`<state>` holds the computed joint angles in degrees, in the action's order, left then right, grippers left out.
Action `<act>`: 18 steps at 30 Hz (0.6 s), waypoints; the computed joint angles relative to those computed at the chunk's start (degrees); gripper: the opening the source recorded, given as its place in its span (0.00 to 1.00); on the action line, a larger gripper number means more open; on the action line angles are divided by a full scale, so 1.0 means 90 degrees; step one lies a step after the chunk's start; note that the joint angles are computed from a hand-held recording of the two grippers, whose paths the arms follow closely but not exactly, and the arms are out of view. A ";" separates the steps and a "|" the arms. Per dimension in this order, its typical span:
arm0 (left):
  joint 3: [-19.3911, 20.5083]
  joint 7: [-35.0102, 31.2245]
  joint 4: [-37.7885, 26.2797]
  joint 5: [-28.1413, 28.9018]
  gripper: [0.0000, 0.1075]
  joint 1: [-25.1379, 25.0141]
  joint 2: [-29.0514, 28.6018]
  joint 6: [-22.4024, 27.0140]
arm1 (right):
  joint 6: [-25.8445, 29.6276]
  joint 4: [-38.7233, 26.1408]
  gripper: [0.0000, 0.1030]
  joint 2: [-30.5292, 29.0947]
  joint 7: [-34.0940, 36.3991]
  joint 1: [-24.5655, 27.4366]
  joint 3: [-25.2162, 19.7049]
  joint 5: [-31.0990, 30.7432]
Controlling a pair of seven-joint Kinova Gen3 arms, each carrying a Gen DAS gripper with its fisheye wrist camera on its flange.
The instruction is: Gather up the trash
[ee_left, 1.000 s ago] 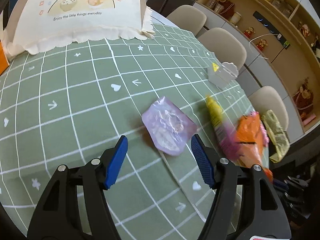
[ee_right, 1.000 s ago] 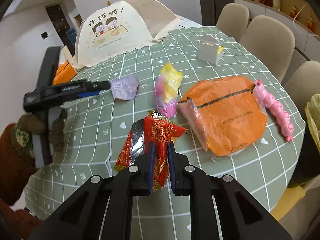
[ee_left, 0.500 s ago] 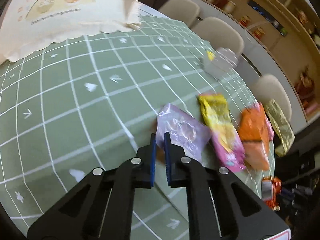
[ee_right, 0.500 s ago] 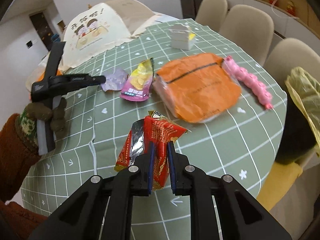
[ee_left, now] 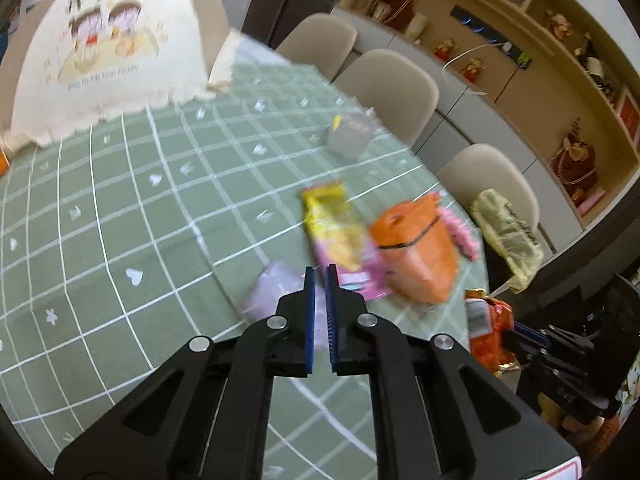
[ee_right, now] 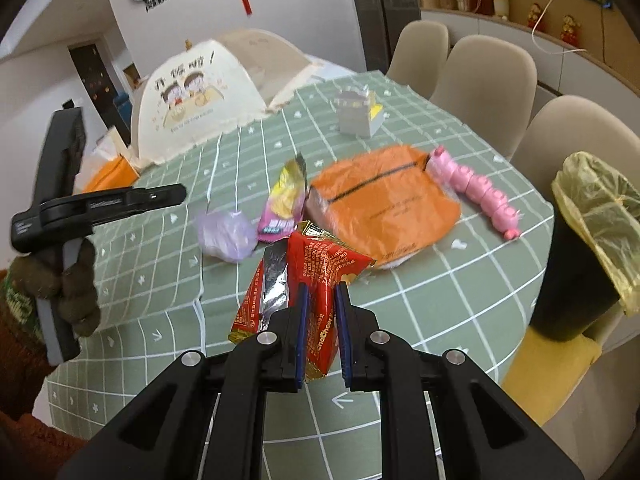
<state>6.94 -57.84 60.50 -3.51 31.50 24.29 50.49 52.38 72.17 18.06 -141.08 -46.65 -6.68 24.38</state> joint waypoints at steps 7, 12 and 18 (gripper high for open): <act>-0.0138 0.0291 -0.0255 -0.0655 0.05 0.0419 -0.0014 0.0069 | -0.0165 0.0479 0.14 -0.0443 -0.0198 0.0108 -0.0045 0.0278; -0.0578 0.1243 0.0613 -0.0591 0.43 0.0561 -0.0129 -0.0269 | -0.0250 0.0765 0.14 -0.0521 -0.0134 0.0360 -0.0191 -0.0047; -0.0389 0.1913 0.0601 -0.0959 0.43 0.0420 0.0375 0.0034 | -0.0362 0.0996 0.14 -0.0357 -0.0124 0.0467 -0.0260 -0.0456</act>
